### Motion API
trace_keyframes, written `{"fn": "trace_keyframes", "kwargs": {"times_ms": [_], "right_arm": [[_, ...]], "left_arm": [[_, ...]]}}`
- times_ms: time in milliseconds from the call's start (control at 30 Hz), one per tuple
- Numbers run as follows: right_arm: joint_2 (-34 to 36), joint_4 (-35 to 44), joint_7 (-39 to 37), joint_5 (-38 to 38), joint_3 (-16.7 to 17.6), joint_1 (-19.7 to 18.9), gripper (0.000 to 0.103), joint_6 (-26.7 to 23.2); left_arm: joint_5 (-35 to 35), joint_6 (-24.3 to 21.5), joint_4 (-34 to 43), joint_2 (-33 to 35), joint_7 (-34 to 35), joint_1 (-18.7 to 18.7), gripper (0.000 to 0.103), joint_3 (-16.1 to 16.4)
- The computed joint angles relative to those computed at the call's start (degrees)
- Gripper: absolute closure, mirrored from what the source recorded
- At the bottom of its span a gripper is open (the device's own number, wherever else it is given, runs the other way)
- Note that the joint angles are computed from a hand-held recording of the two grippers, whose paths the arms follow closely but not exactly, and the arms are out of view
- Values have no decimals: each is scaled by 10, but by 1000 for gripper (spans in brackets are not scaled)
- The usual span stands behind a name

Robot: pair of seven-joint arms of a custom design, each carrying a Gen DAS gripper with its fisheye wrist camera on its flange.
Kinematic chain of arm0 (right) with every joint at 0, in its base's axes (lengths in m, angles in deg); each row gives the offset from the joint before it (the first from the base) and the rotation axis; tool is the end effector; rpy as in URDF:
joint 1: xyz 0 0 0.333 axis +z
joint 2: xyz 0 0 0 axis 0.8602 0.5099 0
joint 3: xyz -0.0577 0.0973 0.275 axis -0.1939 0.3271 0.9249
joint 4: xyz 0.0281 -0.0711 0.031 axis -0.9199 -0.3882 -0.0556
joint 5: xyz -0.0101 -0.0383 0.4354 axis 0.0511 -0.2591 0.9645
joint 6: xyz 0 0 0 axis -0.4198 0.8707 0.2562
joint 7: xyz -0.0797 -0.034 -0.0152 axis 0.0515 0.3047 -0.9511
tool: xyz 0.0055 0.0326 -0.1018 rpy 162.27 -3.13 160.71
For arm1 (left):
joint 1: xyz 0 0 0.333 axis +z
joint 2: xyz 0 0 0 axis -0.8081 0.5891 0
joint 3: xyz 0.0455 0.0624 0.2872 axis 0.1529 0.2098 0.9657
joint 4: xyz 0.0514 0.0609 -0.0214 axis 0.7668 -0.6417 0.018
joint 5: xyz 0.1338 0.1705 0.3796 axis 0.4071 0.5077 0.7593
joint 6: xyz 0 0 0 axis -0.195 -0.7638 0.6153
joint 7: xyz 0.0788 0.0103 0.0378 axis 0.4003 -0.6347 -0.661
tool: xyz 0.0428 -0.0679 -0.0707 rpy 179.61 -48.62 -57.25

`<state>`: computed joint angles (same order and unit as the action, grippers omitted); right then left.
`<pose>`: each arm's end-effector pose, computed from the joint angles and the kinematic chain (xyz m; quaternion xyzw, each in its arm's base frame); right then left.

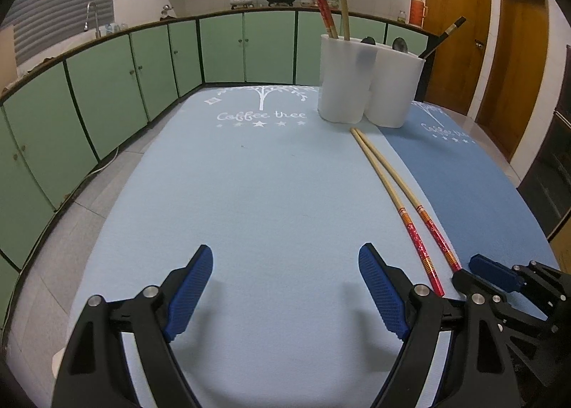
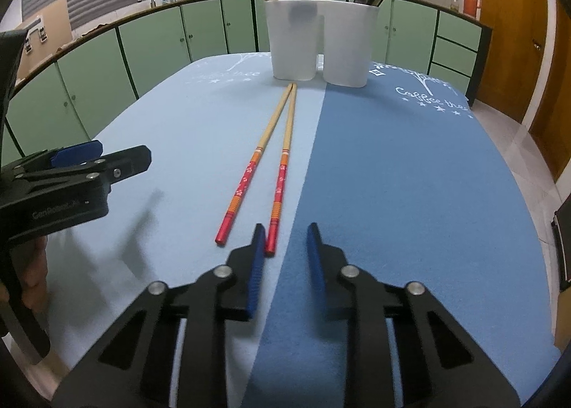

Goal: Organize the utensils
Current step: 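Grasp a red-patterned chopstick with the right tool, then grasp the last red-patterned chopstick with the left tool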

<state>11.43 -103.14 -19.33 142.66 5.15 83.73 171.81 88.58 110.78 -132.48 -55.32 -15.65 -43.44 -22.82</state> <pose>0.5092 0.1463 0.3778 -0.8311 0.4143 -0.1520 0.3385 0.4155 -0.1234 0.4298 -0.7482 0.5385 -0.2332 0.3095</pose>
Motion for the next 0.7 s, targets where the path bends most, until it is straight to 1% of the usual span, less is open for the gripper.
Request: {"fn": "trace_keyframes", "kwargs": {"times_ms": [33, 133, 300, 533, 700], "right_arm": [[-1, -1, -2, 0, 1, 1, 88, 2], [-1, -1, -8, 2, 0, 3, 97, -2], [-4, 6, 4, 10, -6, -7, 98, -29], [-9, 11, 28, 17, -11, -26, 98, -18], [-12, 11, 57, -7, -18, -40, 98, -20]], "left_arm": [[0, -1, 1, 0, 0, 0, 21, -1], [1, -2, 3, 3, -1, -2, 21, -2], [4, -5, 8, 8, -4, -6, 21, -4], [12, -7, 26, 28, -13, -14, 21, -12], [8, 1, 42, 54, -18, -31, 21, -9]]}}
